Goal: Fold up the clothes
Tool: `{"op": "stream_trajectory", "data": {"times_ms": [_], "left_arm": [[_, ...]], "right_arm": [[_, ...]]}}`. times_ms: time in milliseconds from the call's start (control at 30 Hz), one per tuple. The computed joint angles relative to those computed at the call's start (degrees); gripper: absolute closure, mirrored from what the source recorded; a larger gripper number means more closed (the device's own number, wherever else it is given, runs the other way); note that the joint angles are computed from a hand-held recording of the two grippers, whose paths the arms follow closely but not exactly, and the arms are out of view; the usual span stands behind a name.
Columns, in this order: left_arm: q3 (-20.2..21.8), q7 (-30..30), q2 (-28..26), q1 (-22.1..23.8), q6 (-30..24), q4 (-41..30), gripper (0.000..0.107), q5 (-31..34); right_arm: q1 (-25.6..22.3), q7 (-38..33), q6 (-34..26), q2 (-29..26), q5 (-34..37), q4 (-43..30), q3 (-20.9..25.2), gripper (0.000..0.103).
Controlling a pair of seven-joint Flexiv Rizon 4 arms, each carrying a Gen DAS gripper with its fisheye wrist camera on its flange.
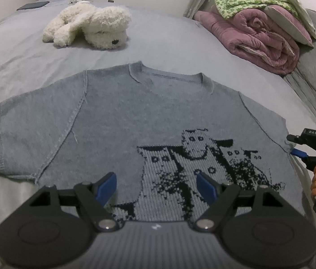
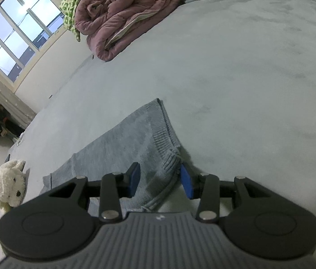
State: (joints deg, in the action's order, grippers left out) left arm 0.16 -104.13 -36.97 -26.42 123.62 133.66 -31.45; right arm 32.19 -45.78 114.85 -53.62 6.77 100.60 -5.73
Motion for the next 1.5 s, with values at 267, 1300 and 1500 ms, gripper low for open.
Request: {"op": "stream_trajectory", "data": {"times_ms": [267,1300,1500], "left_arm": [[-0.4,-1.2,0.1,0.9,0.2,0.3,0.027,0.8],[0.3,-1.2,-1.2,-0.5,4.6,0.3,0.027,-1.0],[-0.1,2.5,-1.9,-2.8,5.4,-1.5,0.029,-4.2]], "right_arm": [[3.3,-1.6,-1.9,-0.2,-0.2,-1.1,-3.3,0.091],[3.3,-36.6,-3.1,2.6,-20.4,4.2,6.3,0.076],[-6.2,-36.7,-1.2,5.8,-24.5,8.5,14.3,0.072]]}}
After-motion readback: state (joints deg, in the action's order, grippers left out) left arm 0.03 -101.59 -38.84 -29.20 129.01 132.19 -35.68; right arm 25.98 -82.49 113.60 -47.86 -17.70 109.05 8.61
